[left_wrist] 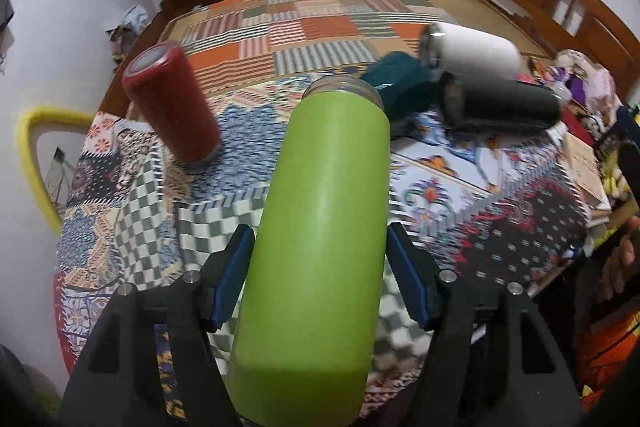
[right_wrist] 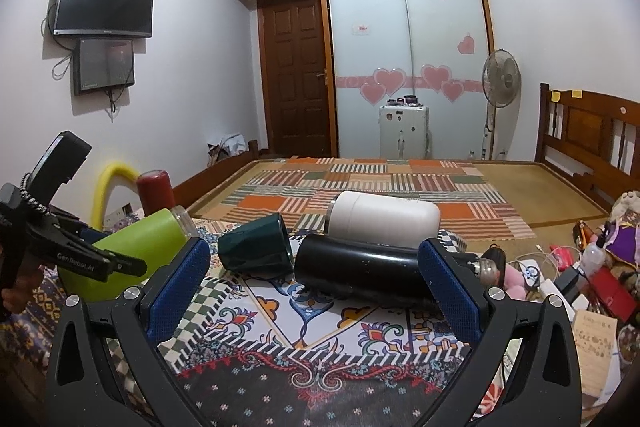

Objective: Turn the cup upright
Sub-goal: 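Lift the green bottle with the left gripper and carry it sideways, then lower the green bottle onto the quilt and open the left gripper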

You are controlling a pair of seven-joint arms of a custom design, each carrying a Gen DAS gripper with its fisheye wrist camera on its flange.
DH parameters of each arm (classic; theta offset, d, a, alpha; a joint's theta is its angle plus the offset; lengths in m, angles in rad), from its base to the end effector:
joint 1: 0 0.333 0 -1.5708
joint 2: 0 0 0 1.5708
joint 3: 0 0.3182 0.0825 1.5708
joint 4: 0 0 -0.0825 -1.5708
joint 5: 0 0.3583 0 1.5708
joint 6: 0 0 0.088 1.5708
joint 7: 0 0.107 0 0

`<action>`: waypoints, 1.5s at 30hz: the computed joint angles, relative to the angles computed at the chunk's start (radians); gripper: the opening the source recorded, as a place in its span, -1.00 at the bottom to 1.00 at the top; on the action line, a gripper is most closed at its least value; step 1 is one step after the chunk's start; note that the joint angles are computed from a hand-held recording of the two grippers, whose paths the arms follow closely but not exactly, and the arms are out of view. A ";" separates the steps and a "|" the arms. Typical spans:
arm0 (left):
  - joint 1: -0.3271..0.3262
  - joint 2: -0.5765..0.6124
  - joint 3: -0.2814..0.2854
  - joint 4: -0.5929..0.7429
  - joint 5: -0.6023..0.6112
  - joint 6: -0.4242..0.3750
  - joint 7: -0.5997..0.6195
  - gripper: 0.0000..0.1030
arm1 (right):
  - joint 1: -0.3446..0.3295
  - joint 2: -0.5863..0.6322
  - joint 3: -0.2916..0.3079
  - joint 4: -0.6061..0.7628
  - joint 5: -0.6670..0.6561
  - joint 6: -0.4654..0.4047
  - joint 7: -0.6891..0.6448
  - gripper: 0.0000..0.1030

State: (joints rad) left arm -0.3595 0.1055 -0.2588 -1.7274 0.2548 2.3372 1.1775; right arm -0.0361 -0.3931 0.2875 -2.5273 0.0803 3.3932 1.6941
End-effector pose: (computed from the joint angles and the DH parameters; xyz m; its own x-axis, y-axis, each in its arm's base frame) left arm 0.5046 -0.3448 0.5789 -0.3336 -0.9425 -0.0211 -0.8034 0.2959 -0.5167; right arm 0.4180 0.1167 0.5807 0.1465 -0.9863 -0.0754 -0.3252 0.0239 -0.9453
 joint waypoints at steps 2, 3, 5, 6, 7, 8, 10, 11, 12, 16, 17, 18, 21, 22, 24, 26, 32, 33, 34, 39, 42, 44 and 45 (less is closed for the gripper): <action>-0.012 -0.005 -0.009 -0.008 0.018 0.008 0.000 0.30 | -0.007 -0.016 0.006 -0.009 0.004 0.000 0.001 1.00; -0.019 -0.006 -0.013 -0.009 0.025 0.012 -0.003 0.30 | -0.008 -0.023 0.005 -0.013 0.004 0.000 0.001 1.00; -0.029 0.002 -0.022 -0.004 0.011 0.017 0.009 0.30 | -0.007 -0.041 0.001 -0.024 0.001 -0.001 0.001 1.00; -0.034 0.009 -0.026 0.001 -0.001 0.018 0.015 0.30 | -0.004 -0.048 -0.004 -0.028 -0.001 -0.002 0.001 1.00; -0.039 0.019 -0.028 0.008 -0.007 0.017 0.018 0.30 | -0.006 -0.055 -0.005 -0.033 -0.002 -0.001 0.000 1.00; -0.047 0.033 -0.031 0.019 -0.009 0.015 0.018 0.30 | -0.005 -0.063 -0.009 -0.040 -0.004 0.001 0.001 1.00; -0.059 0.053 -0.033 0.033 -0.021 0.012 0.024 0.30 | 0.001 -0.078 -0.019 -0.053 -0.007 -0.001 0.001 1.00; -0.066 0.071 -0.035 0.048 -0.028 0.008 0.026 0.30 | 0.003 -0.083 -0.025 -0.058 -0.009 -0.002 0.002 1.00; -0.072 0.083 -0.034 0.058 -0.031 0.004 0.028 0.30 | 0.003 -0.086 -0.027 -0.061 -0.011 -0.005 0.002 1.00; -0.095 0.136 -0.035 0.107 -0.051 -0.014 0.045 0.30 | -0.007 -0.095 -0.032 -0.077 -0.018 -0.021 0.006 1.00; -0.100 0.143 -0.034 0.111 -0.053 -0.014 0.047 0.30 | -0.005 -0.096 -0.037 -0.082 -0.021 -0.021 0.007 1.00; -0.107 0.152 -0.032 0.122 -0.052 -0.022 0.048 0.30 | -0.006 -0.094 -0.040 -0.083 -0.023 -0.023 0.009 1.00; -0.124 0.180 -0.026 0.155 -0.042 -0.038 0.050 0.30 | 0.015 -0.087 -0.068 -0.085 -0.032 -0.031 0.012 1.00; -0.130 0.184 -0.022 0.160 -0.034 -0.039 0.046 0.30 | 0.017 -0.084 -0.071 -0.085 -0.033 -0.034 0.014 1.00; -0.134 0.188 -0.020 0.164 -0.032 -0.039 0.048 0.30 | 0.026 -0.077 -0.083 -0.085 -0.038 -0.038 0.016 1.00; -0.136 0.191 -0.019 0.168 -0.033 -0.044 0.051 0.30 | 0.031 -0.075 -0.088 -0.084 -0.043 -0.045 0.018 1.00; -0.127 0.182 -0.023 0.166 -0.070 -0.058 0.077 0.31 | 0.029 -0.077 -0.084 -0.081 -0.054 -0.060 0.027 1.00; -0.126 0.170 -0.023 0.152 -0.067 -0.047 0.081 0.31 | 0.026 -0.079 -0.080 -0.080 -0.056 -0.064 0.029 1.00; -0.125 0.157 -0.024 0.138 -0.065 -0.037 0.086 0.32 | 0.026 -0.080 -0.081 -0.078 -0.059 -0.067 0.029 1.00; -0.099 0.058 -0.025 0.019 -0.076 0.064 0.096 0.33 | 0.015 -0.081 -0.064 -0.067 -0.074 -0.085 0.039 1.00; -0.080 -0.010 -0.011 -0.067 -0.011 0.149 0.055 0.33 | 0.010 -0.075 -0.055 -0.061 -0.087 -0.092 0.044 1.00; -0.063 -0.033 0.000 -0.099 0.054 0.173 0.005 0.33 | -0.002 -0.065 -0.038 -0.048 -0.095 -0.106 0.049 1.00; -0.049 -0.037 0.004 -0.105 0.056 0.166 -0.001 0.33 | -0.014 -0.060 -0.023 -0.043 -0.101 -0.113 0.054 1.00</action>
State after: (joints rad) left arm -0.4086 0.0688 -0.2551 -1.8328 0.3105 2.5033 1.1762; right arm -0.0503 -0.4535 0.2646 -2.5700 -0.0205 3.2798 1.7482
